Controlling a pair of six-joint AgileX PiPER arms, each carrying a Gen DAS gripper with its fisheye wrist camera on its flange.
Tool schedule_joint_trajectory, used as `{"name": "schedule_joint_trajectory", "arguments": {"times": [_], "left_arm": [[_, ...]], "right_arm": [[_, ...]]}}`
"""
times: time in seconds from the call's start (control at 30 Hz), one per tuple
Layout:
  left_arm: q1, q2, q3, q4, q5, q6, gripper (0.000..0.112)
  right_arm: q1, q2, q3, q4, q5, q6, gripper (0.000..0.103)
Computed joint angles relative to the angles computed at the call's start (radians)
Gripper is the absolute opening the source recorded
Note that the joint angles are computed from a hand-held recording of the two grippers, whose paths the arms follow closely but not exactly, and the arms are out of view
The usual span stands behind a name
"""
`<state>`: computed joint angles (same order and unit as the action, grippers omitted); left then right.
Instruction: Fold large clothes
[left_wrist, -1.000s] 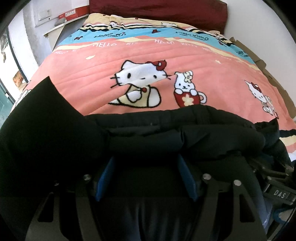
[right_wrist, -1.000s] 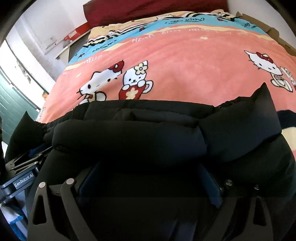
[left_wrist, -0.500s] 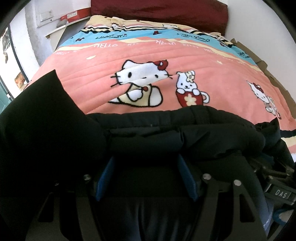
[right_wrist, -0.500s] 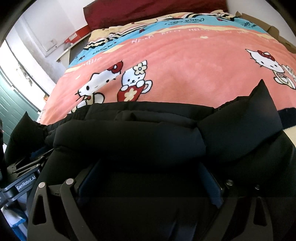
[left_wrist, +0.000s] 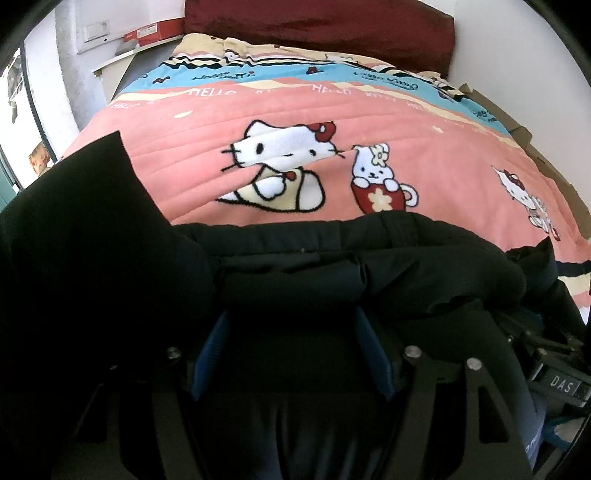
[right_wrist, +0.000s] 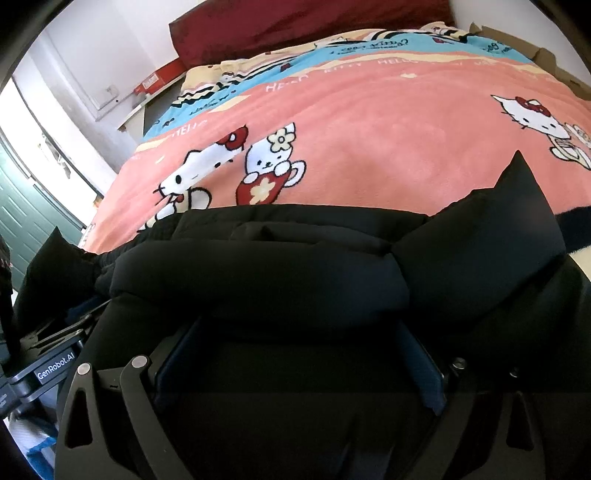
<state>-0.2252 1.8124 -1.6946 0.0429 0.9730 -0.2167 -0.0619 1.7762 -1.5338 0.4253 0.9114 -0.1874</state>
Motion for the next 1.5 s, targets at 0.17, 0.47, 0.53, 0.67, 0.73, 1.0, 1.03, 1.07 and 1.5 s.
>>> {"name": "schedule_joint_trajectory", "arguments": {"times": [0.17,0.47,0.53,0.67,0.73,1.0,1.03,1.07,1.5], "left_arm": [[-0.001,-0.012,0.028,0.003,-0.03,-0.008,0.067],[-0.025,-0.108,0.074,0.059,-0.017,-0.054,0.066],[-0.045,-0.164,0.107,0.11,-0.017,-0.089,0.066],[-0.063,-0.315,0.192,0.202,-0.023,-0.145,0.066],[-0.066,-0.373,0.233,0.254,-0.024,-0.156,0.066],[0.049,-0.468,0.412,0.265,-0.093,-0.138,0.066],[0.067,-0.477,0.437,0.245,-0.118,-0.126,0.066],[0.079,-0.485,0.463,0.234,-0.147,-0.123,0.067],[0.066,-0.533,0.624,0.299,-0.329,-0.23,0.067]], "right_arm": [[-0.002,-0.009,0.027,0.021,-0.028,-0.019,0.096],[-0.009,-0.046,0.024,0.014,0.012,-0.019,0.096],[-0.004,-0.075,0.012,-0.02,0.05,-0.02,0.095],[-0.024,-0.175,0.028,-0.066,0.091,-0.011,0.095],[-0.039,-0.242,0.062,-0.08,0.085,-0.033,0.095],[-0.121,-0.34,0.19,-0.066,0.057,-0.125,0.095],[-0.126,-0.335,0.206,-0.057,0.05,-0.139,0.095],[-0.133,-0.333,0.225,-0.044,0.035,-0.162,0.095],[-0.201,-0.33,0.364,0.138,-0.062,-0.341,0.098]]}}
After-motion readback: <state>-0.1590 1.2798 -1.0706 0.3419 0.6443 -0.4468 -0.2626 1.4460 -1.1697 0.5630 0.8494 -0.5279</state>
